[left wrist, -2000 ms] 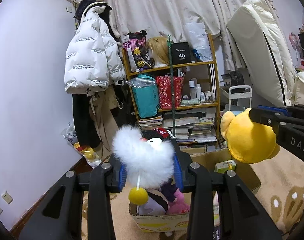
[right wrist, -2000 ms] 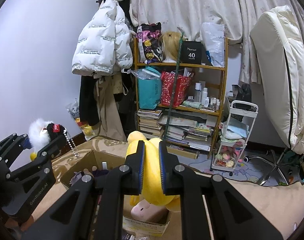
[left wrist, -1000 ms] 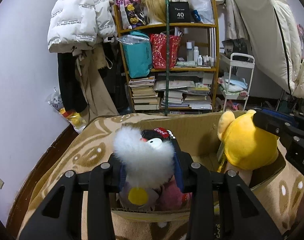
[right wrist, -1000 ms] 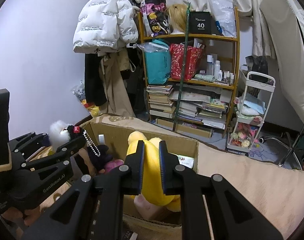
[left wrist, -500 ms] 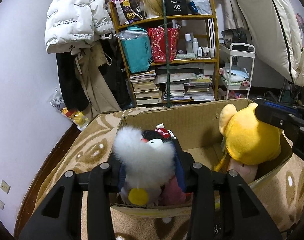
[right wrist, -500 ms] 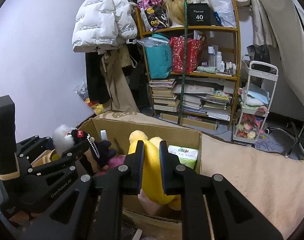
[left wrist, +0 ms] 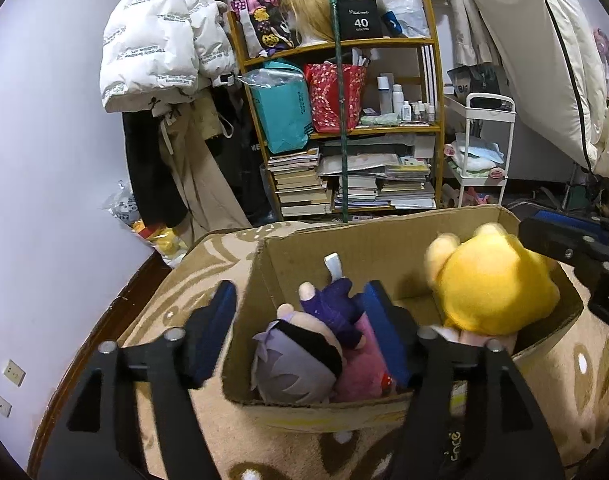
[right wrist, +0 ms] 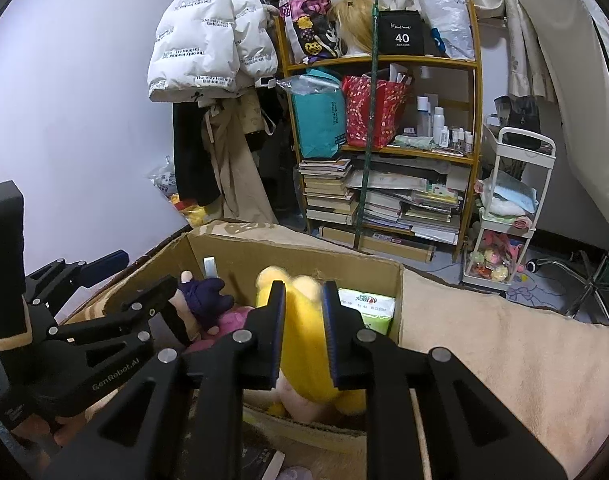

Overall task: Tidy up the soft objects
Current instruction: 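Lower both plushes into the box and open both grippers, then move both open grippers toward the black tissue pack and clear bag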

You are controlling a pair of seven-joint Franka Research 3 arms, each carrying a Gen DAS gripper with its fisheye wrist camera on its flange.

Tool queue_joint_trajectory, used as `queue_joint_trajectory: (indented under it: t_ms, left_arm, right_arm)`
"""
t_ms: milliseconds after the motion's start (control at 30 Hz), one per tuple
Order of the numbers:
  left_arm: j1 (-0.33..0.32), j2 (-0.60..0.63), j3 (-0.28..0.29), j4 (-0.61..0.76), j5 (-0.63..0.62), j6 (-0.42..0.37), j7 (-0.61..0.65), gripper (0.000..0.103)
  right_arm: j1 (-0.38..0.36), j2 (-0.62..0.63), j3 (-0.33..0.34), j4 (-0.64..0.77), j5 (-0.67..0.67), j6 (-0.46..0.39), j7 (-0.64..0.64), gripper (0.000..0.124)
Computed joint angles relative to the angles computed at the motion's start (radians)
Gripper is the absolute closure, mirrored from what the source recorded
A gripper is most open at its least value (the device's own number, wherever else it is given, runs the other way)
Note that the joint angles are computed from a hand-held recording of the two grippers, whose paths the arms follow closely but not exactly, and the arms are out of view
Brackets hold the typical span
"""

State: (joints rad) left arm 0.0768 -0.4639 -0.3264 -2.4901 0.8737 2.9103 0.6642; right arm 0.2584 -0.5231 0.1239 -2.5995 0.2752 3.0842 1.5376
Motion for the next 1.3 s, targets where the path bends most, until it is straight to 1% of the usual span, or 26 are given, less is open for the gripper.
queue_joint_trajectory:
  t_ms: [67,100,133,167,200,333,400,433,500,567,633,800,967,1133,1300]
  left_arm:
    - [-0.005,-0.016,0.006,-0.009,-0.005,-0.004,0.005,0.032]
    - [-0.013,-0.022,0.015,-0.014,-0.014,-0.006,0.016,0.031]
    - [-0.018,-0.028,0.021,-0.019,-0.023,-0.007,0.024,0.026]
    - [-0.023,-0.038,0.027,-0.027,-0.033,-0.006,0.03,0.024]
    - [-0.025,-0.046,0.03,-0.033,-0.042,-0.004,0.037,0.024]
    - [-0.055,-0.086,0.052,-0.063,-0.097,-0.012,0.088,0.022]
    - [-0.067,-0.106,0.058,-0.076,-0.126,-0.018,0.114,0.016]
    - [-0.07,-0.119,0.058,-0.086,-0.138,-0.019,0.123,0.013]
    - [-0.079,-0.145,0.059,-0.103,-0.161,-0.025,0.143,0.012]
    - [-0.108,-0.166,0.072,-0.116,-0.198,-0.046,0.18,0.009]
    - [-0.121,-0.186,0.07,-0.125,-0.226,-0.062,0.199,0.006]
    - [-0.151,-0.24,0.061,-0.152,-0.273,-0.108,0.237,0.005]
    - [-0.195,-0.285,0.067,-0.174,-0.324,-0.151,0.272,0.005]
    - [-0.258,-0.321,0.095,-0.194,-0.398,-0.205,0.315,0.005]
    - [-0.294,-0.337,0.105,-0.206,-0.45,-0.242,0.35,0.005]
  right_arm:
    - [-0.002,-0.013,0.003,-0.005,0.0,-0.006,0.004,0.101]
    - [-0.002,-0.024,0.003,-0.011,0.0,-0.01,0.006,0.094]
    - [-0.002,-0.035,0.004,-0.018,0.001,-0.01,0.008,0.088]
    - [-0.006,-0.046,0.01,-0.025,0.001,-0.009,0.014,0.077]
    - [-0.012,-0.06,0.016,-0.034,-0.001,-0.008,0.02,0.07]
    - [-0.051,-0.114,0.046,-0.054,-0.022,-0.039,0.047,0.058]
    - [-0.06,-0.143,0.049,-0.066,-0.028,-0.051,0.061,0.047]
    - [-0.067,-0.158,0.053,-0.073,-0.03,-0.056,0.071,0.045]
    - [-0.08,-0.192,0.058,-0.09,-0.033,-0.069,0.093,0.033]
    - [-0.076,-0.224,0.047,-0.104,-0.033,-0.088,0.102,0.031]
    - [-0.079,-0.245,0.043,-0.108,-0.038,-0.115,0.11,0.03]
    - [-0.095,-0.323,0.051,-0.139,-0.058,-0.181,0.134,0.022]
    - [-0.09,-0.386,0.05,-0.165,-0.072,-0.242,0.149,0.022]
    - [-0.078,-0.438,0.05,-0.189,-0.075,-0.291,0.168,0.022]
    - [-0.076,-0.462,0.058,-0.199,-0.086,-0.333,0.183,0.022]
